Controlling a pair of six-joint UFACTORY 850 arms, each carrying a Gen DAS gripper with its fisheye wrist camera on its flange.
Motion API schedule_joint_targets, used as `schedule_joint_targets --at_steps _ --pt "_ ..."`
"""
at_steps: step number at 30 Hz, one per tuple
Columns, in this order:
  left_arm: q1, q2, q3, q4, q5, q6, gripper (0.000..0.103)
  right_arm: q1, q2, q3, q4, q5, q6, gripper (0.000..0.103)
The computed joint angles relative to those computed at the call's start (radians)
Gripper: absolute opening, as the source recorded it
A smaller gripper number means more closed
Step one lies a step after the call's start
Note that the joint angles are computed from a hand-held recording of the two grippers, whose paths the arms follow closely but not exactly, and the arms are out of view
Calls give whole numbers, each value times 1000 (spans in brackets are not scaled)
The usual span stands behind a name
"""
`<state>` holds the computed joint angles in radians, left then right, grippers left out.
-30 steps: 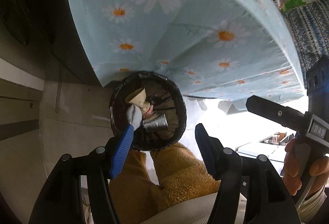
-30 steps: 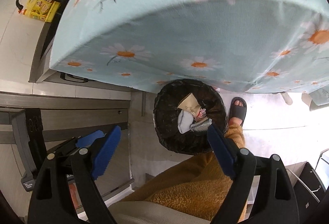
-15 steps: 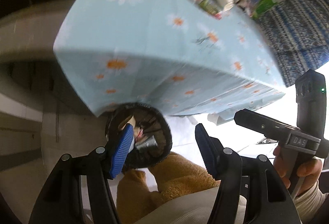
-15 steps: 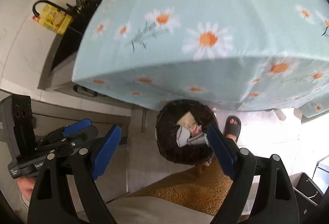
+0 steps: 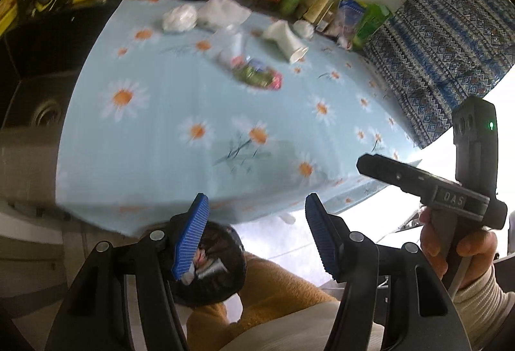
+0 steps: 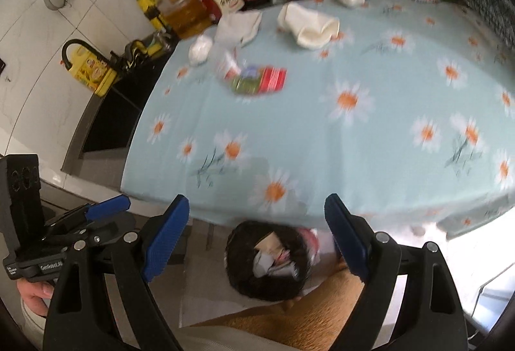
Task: Collect trash
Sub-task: 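Open both grippers to drop the foil item and cloth into the bin, then raise both tools to the table and close the right gripper on the crumpled white bag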
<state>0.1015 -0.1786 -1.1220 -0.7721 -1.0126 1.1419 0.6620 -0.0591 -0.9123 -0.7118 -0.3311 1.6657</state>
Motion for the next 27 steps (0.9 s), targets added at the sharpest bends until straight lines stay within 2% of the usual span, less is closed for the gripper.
schedule_joint_targets --at_steps 10,15,20,24,27 --pt "-113 -51 -77 -6 124 -181 60 -238 -3 -44 69 23 -333 85" --pt "-157 -90 -127 14 171 -321 60 -348 -56 -102 1 35 -356 85" --pt "-206 -114 -167 67 231 -457 60 -444 -152 -203 189 80 -623 85" --pt "-236 -128 -182 128 266 -567 60 -496 -232 -280 216 80 -688 85" --pt "-250 -130 -180 170 289 -656 60 -540 -311 -352 333 75 -803 85"
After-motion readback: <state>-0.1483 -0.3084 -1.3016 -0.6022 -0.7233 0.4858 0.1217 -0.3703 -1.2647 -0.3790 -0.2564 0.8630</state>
